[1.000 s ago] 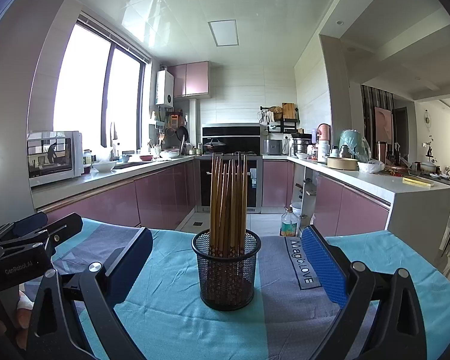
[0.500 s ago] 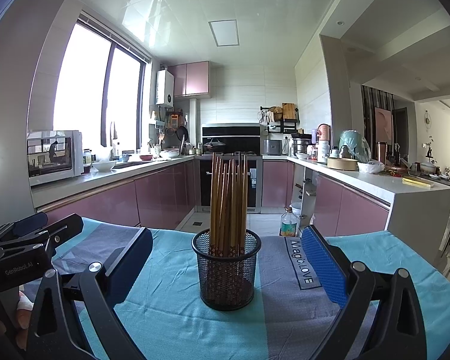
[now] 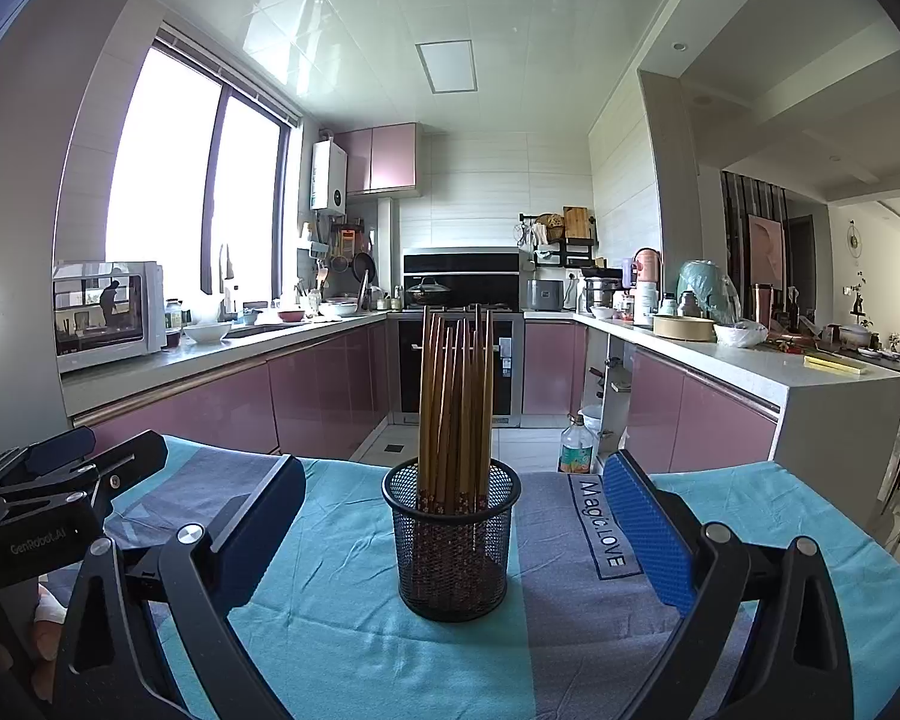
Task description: Organize utensils
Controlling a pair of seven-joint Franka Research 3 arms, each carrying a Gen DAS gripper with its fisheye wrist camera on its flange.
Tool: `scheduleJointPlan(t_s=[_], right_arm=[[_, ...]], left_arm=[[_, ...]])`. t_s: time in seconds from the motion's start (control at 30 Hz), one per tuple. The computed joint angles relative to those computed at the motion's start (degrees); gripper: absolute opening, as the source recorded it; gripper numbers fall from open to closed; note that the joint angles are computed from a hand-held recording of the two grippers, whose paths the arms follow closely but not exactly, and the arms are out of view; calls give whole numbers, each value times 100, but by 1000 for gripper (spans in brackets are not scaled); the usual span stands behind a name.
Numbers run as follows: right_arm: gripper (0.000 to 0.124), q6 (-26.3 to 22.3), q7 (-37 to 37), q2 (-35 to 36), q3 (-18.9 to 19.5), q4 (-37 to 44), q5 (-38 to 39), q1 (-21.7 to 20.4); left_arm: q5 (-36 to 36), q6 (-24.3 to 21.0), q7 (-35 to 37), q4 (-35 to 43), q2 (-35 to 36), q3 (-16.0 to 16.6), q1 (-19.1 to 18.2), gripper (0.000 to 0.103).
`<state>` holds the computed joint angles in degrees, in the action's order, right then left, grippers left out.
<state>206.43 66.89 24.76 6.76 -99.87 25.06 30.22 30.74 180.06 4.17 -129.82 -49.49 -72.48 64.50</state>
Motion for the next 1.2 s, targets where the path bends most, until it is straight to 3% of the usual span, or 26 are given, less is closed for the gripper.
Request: scheduleJointPlan(t_s=[1.07, 1.2], right_arm=[[96, -88, -32, 40, -62, 71, 64, 68], [96, -186, -22, 49, -44, 95, 52, 49]], left_arm=[[28, -96, 29, 0, -219, -43, -1, 98], [24, -151, 104, 14, 90, -49, -65, 98]])
